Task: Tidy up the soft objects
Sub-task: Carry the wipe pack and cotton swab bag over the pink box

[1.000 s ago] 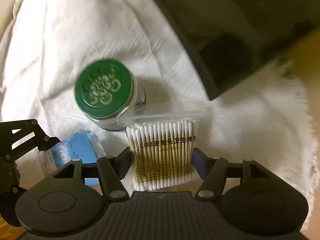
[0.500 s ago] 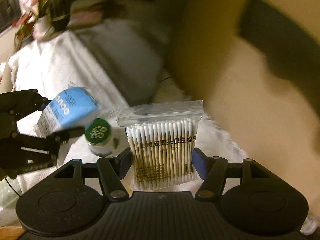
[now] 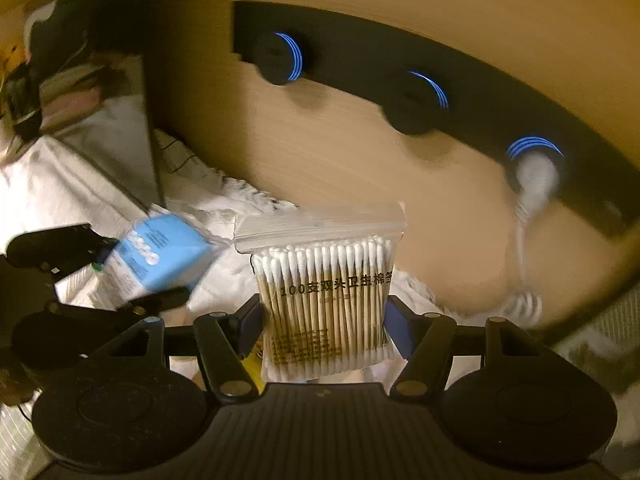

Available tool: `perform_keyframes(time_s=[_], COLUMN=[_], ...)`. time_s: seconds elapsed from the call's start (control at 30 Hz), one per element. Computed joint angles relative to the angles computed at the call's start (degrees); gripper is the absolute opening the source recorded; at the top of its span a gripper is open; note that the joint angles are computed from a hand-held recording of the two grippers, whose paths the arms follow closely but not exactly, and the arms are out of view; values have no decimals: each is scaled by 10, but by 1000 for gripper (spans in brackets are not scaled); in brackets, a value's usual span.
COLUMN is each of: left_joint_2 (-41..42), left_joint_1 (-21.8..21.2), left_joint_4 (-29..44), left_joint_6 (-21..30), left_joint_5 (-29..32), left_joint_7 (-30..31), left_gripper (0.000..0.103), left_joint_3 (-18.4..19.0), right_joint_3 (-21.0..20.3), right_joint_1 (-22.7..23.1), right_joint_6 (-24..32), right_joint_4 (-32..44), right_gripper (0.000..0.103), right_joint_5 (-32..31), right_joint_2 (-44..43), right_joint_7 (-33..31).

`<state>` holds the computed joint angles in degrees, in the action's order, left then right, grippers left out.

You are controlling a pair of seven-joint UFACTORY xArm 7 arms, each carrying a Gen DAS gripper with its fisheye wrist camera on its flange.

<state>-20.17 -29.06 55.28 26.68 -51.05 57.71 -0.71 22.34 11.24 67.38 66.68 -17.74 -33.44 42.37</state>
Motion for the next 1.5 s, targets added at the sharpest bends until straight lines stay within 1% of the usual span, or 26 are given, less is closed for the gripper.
perform_keyframes(time_s=[0.03, 0.1, 0.2, 0.23, 0.3, 0.37, 0.47, 0.5, 0.57, 0.67, 0.7, 0.73, 0.83, 0.87, 0.93, 1.0, 1.1, 1.17, 1.27, 1.4, 1.5], left_joint_2=[-2, 8, 32, 38, 58, 78, 100, 111, 133, 164, 167, 170, 181, 186, 197, 207, 212, 212, 209, 199, 189], left_joint_1=[-7, -14, -11, -8, -6, -3, 8, 11, 18, 26, 28, 31, 38, 39, 41, 42, 44, 43, 43, 41, 38], left_joint_4=[-5, 2, 11, 11, 19, 28, 38, 43, 56, 66, 61, 60, 68, 72, 79, 80, 79, 76, 73, 60, 56], left_joint_6=[2, 26, 29, 29, 30, 44, 49, 46, 36, 31, 26, 24, 37, 37, 40, 43, 40, 30, 23, 7, 10], left_joint_5=[-10, -25, -25, -24, -29, -49, -60, -53, -11, 81, 100, 106, 69, 65, 82, 95, 112, 117, 116, 115, 105], left_joint_7=[3, 9, -4, -7, -10, -1, -6, -11, -32, -76, -84, -87, -72, -67, -71, -71, -83, -84, -80, -72, -56], left_gripper=[56, 56, 56, 56, 56, 56, 56, 56, 56, 56, 56, 56, 57, 57, 57, 57, 57, 57, 57, 58, 58], left_joint_3=[-2, 2, -18, -23, -30, -31, -47, -55, -73, -95, -98, -98, -95, -97, -103, -109, -115, -119, -121, -121, -118], right_joint_3=[9, 14, 27, 30, 21, 12, 7, 10, 23, 36, 35, 36, 56, 60, 66, 77, 93, 88, 66, 54, 52], right_joint_1=[-1, 0, 2, 4, 17, 28, 41, 40, 33, 24, 24, 29, 37, 39, 40, 37, 33, 46, 66, 73, 77], right_joint_6=[-5, -8, -28, -42, -73, -103, -176, -205, -250, -291, -298, -300, -300, -300, -299, -281, -254, -245, -253, -256, -254], right_joint_4=[-12, -28, -55, -68, -106, -151, -234, -262, -303, -342, -349, -357, -366, -364, -352, -340, -318, -317, -328, -330, -330], right_gripper=[64, 64, 64, 64, 64, 64, 64, 64, 64, 64, 64, 64, 64, 64, 64, 65, 65, 65, 65, 65, 66], right_joint_5=[-2, -6, -9, -8, 6, 26, 52, 57, 55, 45, 45, 48, 26, 16, 3, -17, -63, -83, -87, -88, -89], right_joint_2=[-5, -16, -27, -27, -40, -60, -83, -88, -91, -73, -67, -64, -61, -56, -33, -14, 22, 26, 17, 16, 13], right_joint_7=[16, 27, 57, 68, 83, 102, 141, 162, 198, 239, 250, 261, 283, 286, 292, 307, 322, 327, 333, 334, 337])
